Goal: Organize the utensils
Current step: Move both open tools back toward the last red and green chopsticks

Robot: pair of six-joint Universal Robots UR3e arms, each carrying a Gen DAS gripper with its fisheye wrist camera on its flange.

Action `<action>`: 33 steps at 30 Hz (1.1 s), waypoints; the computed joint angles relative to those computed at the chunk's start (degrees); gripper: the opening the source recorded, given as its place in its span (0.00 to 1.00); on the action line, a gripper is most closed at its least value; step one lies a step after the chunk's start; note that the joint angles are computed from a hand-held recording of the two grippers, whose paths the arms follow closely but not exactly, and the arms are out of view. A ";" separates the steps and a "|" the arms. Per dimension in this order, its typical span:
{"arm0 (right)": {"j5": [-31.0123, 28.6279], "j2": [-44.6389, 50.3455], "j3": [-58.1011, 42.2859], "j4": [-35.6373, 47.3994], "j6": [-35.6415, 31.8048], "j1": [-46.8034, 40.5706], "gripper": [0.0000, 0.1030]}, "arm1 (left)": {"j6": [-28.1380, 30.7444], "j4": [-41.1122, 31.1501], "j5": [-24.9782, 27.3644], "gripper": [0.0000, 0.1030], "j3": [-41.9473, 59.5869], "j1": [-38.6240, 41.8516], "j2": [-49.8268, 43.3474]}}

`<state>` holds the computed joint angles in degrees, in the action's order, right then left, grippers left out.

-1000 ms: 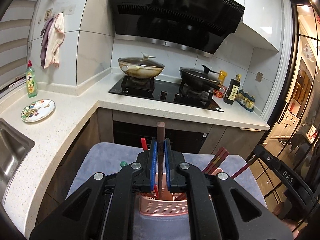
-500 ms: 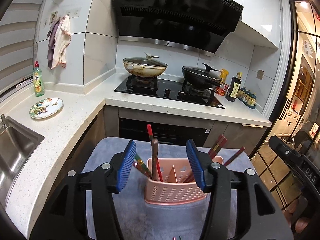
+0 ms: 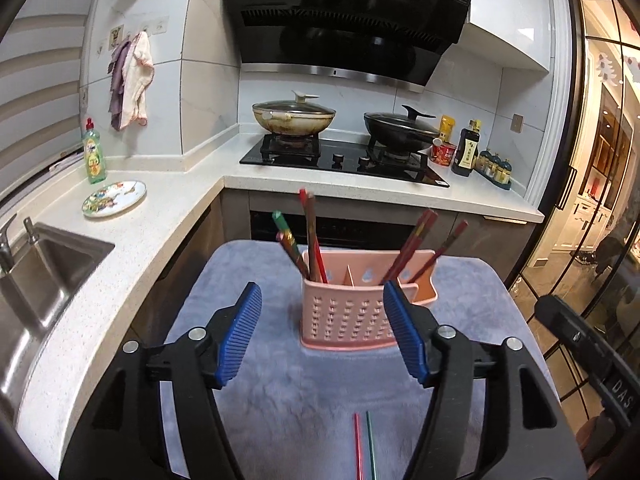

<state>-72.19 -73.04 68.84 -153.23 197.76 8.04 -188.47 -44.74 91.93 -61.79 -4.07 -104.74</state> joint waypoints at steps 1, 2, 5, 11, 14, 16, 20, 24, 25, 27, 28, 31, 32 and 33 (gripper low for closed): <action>-0.30 -1.22 2.23 -0.62 -0.16 0.20 0.36 | -0.05 0.41 0.55 0.58 -2.01 -0.31 1.13; -0.52 -3.33 5.96 -1.57 -0.37 0.28 0.36 | -0.10 0.95 1.16 0.58 -4.05 -0.64 2.22; -1.52 -7.45 13.62 -3.32 -0.87 0.95 0.36 | -0.16 1.37 1.87 0.59 -8.97 -1.33 4.98; -3.12 -13.26 25.19 -5.49 -1.73 2.30 0.36 | -0.86 4.49 5.32 0.61 -19.59 -3.27 10.18; -5.07 -15.52 30.32 -6.49 -2.64 3.89 0.36 | -1.07 5.96 5.76 0.62 -25.59 -3.57 13.04; -6.40 -16.46 32.71 -6.87 -3.23 5.11 0.36 | -1.33 6.88 6.20 0.62 -29.47 -3.82 14.80; -10.59 -17.73 37.83 -7.80 -4.68 8.92 0.36 | -2.25 7.61 5.24 0.62 -36.89 -3.29 18.34; -14.17 -17.66 41.62 -9.12 -5.28 12.58 0.36 | -2.74 8.79 6.16 0.62 -42.94 -3.73 20.64; -14.60 -17.57 42.35 -9.34 -5.38 13.22 0.36 | -2.85 8.99 6.30 0.62 -44.07 -3.85 21.00; -15.38 -17.12 43.59 -9.66 -5.24 14.83 0.36 | -3.10 9.13 5.68 0.64 -46.98 -3.53 22.31; -16.18 -16.62 43.99 -9.85 -5.21 15.93 0.36 | -3.09 9.33 5.58 0.64 -48.09 -3.38 22.83; -17.37 -15.39 44.51 -10.30 -4.93 18.01 0.36 | -3.30 9.66 6.04 0.64 -51.30 -3.36 24.25; -17.43 -14.85 44.59 -10.50 -4.75 18.49 0.36 | -3.41 9.53 5.66 0.64 -52.48 -3.04 24.91; -17.55 -14.29 44.75 -10.73 -4.56 18.97 0.36 | -3.57 9.31 5.19 0.64 -53.38 -2.67 25.45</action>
